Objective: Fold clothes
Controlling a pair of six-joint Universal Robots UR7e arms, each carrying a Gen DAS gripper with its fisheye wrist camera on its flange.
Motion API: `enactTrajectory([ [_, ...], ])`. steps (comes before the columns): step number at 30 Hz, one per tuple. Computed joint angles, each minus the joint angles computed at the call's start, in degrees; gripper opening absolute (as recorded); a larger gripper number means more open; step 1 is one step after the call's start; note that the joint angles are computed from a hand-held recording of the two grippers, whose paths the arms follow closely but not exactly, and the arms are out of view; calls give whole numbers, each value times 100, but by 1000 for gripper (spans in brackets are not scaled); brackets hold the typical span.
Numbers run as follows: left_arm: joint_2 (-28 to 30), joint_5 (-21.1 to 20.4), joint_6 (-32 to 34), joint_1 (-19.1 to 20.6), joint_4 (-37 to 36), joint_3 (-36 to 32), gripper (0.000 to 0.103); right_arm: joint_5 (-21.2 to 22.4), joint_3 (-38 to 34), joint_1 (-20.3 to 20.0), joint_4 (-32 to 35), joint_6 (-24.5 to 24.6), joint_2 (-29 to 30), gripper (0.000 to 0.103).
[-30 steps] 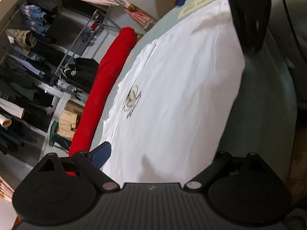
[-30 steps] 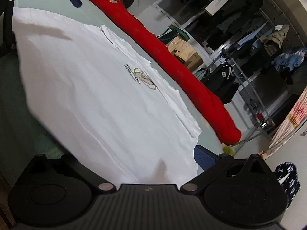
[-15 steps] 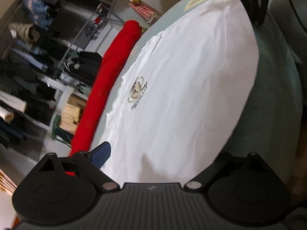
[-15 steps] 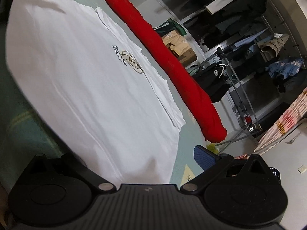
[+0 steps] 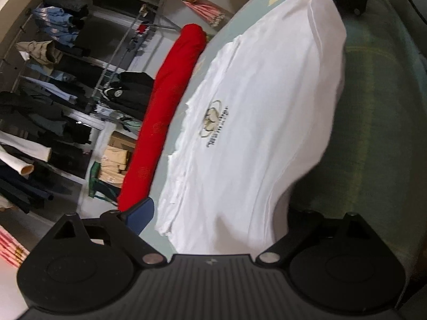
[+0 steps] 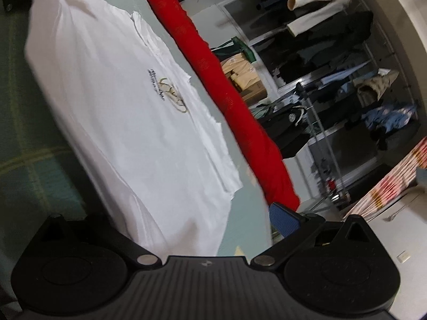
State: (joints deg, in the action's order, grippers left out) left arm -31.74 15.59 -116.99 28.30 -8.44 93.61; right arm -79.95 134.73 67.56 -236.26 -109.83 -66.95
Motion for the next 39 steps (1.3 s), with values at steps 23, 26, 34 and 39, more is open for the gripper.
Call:
enactTrajectory([
  [23,-436,145,1832,463,-1914,-183,94,-49,-1037,440,-408,377,641,103],
  [26,-452,249,2214,588,-2227,-247,94,-72,-1274,527,-333,404,737,103],
  [34,-429,690,3353,1027,-3132,-608,94,-198,-2200,804,26,421,1142,103],
  [39,-239,989,3780,1322,-3306,-1010,94,-312,-2849,912,226,451,1492,103],
])
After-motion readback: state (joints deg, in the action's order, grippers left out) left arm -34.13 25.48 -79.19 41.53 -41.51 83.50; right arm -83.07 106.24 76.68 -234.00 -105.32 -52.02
